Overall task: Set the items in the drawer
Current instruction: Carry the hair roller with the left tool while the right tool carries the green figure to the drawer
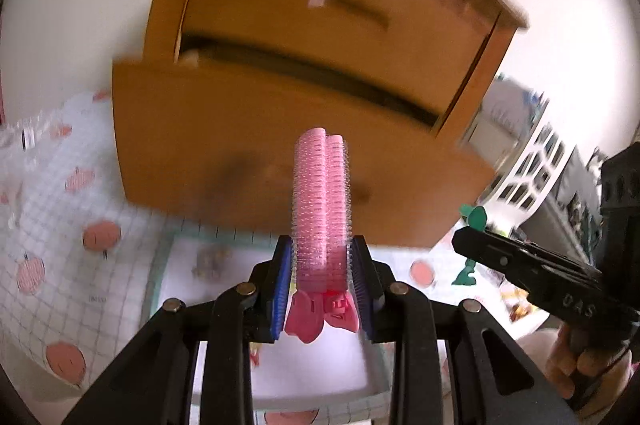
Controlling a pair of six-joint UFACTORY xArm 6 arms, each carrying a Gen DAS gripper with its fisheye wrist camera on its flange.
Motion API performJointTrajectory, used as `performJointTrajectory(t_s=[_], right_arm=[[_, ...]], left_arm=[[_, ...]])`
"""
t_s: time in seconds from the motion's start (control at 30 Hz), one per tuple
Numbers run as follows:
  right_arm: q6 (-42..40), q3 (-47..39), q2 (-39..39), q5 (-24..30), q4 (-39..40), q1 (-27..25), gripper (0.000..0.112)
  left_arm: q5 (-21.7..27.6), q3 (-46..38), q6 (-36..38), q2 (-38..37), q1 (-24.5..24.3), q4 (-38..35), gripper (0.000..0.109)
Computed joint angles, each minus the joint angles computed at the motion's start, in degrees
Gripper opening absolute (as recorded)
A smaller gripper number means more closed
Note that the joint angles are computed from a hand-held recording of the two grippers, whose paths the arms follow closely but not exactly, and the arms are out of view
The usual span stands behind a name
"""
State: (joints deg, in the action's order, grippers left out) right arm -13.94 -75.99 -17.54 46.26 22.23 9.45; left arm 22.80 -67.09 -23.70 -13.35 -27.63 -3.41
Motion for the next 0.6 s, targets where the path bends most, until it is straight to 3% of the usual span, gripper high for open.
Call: performJointTrajectory(t_s=[0.2, 0.4, 0.6], right_arm=[[0.31, -12.79, 6.74, 0.99, -1.01, -0.17, 0.020], [3.38, -26.00, 15.20, 2.71, -5.65, -0.41, 0.020], [6.51, -33.93, 21.24, 6.67, -7.95, -2.15, 0.020]], left_arm=[[-1.03, -8.26, -0.07, 2.58, 1.91, 2.34, 0.030], [3.33, -21.77, 2.66, 10.66, 4.58, 2.29, 0.030], [9.68, -32.81, 1.63, 17.92, 5.47, 2.68, 0.030]])
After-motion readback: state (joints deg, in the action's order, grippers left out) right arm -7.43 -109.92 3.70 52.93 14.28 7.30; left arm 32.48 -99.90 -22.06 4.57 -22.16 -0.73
